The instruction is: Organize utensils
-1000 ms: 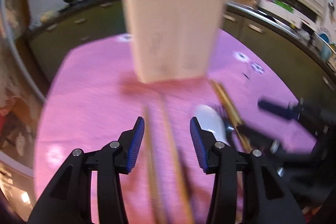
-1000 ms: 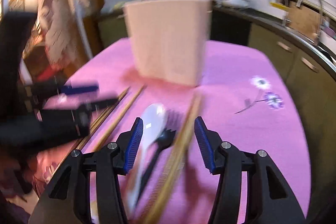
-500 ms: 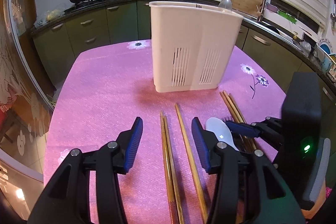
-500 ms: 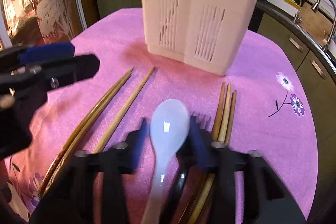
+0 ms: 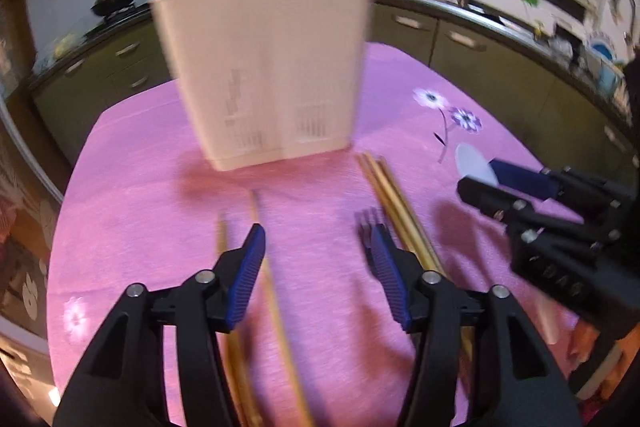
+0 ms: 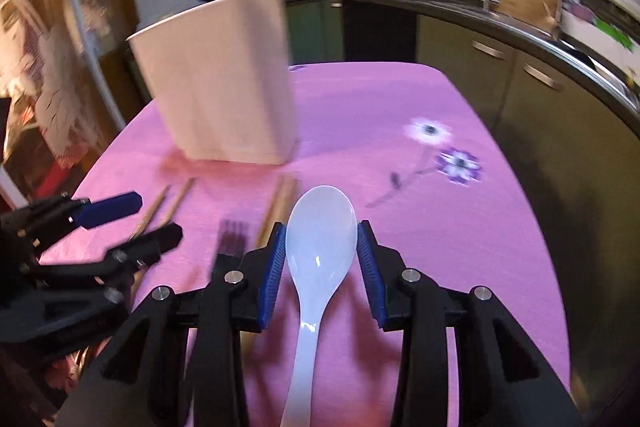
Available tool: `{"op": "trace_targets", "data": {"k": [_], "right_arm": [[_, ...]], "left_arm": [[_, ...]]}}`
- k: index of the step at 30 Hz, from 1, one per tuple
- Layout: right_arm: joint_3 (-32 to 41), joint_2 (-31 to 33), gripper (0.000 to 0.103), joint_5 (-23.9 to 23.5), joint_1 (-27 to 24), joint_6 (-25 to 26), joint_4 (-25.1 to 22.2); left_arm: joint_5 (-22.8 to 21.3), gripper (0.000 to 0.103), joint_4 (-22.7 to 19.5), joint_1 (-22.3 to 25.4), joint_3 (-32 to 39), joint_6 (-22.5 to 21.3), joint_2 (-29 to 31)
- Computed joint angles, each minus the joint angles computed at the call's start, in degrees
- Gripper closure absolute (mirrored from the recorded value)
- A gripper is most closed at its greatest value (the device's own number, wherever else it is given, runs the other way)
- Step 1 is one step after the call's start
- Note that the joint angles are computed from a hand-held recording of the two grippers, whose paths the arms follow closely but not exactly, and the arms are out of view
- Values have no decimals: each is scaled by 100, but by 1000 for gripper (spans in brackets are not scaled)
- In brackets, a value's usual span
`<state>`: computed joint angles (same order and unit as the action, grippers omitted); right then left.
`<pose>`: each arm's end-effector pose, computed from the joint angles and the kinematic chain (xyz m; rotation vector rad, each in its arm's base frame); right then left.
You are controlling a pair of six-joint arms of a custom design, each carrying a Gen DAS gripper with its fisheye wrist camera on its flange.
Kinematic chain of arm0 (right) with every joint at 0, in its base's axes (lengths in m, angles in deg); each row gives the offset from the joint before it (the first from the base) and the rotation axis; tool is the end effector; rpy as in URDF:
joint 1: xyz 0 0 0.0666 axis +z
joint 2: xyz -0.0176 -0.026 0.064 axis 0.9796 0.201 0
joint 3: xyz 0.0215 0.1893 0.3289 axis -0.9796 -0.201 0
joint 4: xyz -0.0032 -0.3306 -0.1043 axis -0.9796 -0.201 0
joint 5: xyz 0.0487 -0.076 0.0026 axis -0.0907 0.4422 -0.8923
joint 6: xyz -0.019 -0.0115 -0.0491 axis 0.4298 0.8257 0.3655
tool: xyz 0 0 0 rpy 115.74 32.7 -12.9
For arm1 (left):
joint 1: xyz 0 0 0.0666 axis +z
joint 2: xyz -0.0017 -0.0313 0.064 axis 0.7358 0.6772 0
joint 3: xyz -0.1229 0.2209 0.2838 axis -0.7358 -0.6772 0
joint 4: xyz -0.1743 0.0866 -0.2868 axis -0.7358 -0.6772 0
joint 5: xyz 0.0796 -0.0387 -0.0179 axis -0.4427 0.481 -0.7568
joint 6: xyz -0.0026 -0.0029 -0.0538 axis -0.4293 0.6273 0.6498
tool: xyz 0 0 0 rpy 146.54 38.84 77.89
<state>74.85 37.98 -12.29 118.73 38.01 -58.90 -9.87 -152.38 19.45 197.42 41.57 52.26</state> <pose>0.3700 0.2946 0.5314 0.0349 2.3356 0.1311 0.4268 -0.2242 0.5486 0.5171 2.3575 -0.1637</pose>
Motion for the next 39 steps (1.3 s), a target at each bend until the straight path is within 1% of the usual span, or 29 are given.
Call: {"op": "trace_targets", "data": {"k": [4,7,8,12,13,14,16,17,18,19,24,27,29,30,31,33,36,39], "right_arm": [[-402,-314,66,-36,-78,-24,206],[-552,-445,66,-94,-110,5,360],[-585,-489,66,-95,-109,9,392],[-636,-556,66,-137,-134,35,527],[-649,-557,66,-133,-132,30,549],[-654,-566,66,-134,-129,24,550],[-670,-577,66,-127,-127,5,550],[-665,-584,66,-115,-127,-10,530],[-654,-584,66,-101,-122,-27,523],[-646,-588,66,-88,-118,-32,517],[-533,-549,66,-101,-65,3,493],[-387,-405,66,-164,-14,33,338],[-293,-288,66,-178,4,1,177],[-202,-187,66,-153,17,-58,4],[-151,-118,66,-160,18,-110,-114],[-103,-29,66,-232,-4,-196,-290],[-141,11,66,-290,-36,-220,-438],[-198,12,66,-397,-67,-193,-510]], "left_arm": [[-234,49,-244,-255,176,152,250],[-321,49,-381,-339,129,234,255],[-278,49,-392,-355,69,267,220],[-377,50,-317,-431,-106,292,149],[-426,54,-324,-437,-118,296,178],[-429,55,-276,-440,-131,292,189],[-509,64,-269,-467,-60,262,253],[-503,67,-273,-469,-23,254,283],[-497,75,-290,-470,21,233,309],[-444,80,-318,-460,58,189,331],[-128,80,-379,-295,-105,4,169],[177,80,-466,-116,-290,-73,-24],[375,80,-533,0,-285,-78,-53],[384,74,-488,42,-273,-61,-57],[333,66,-437,51,-291,-66,-77],[295,65,-363,49,-257,-74,-61],[211,62,-439,0,-102,-73,74],[329,61,-534,4,-78,-37,159]]}}
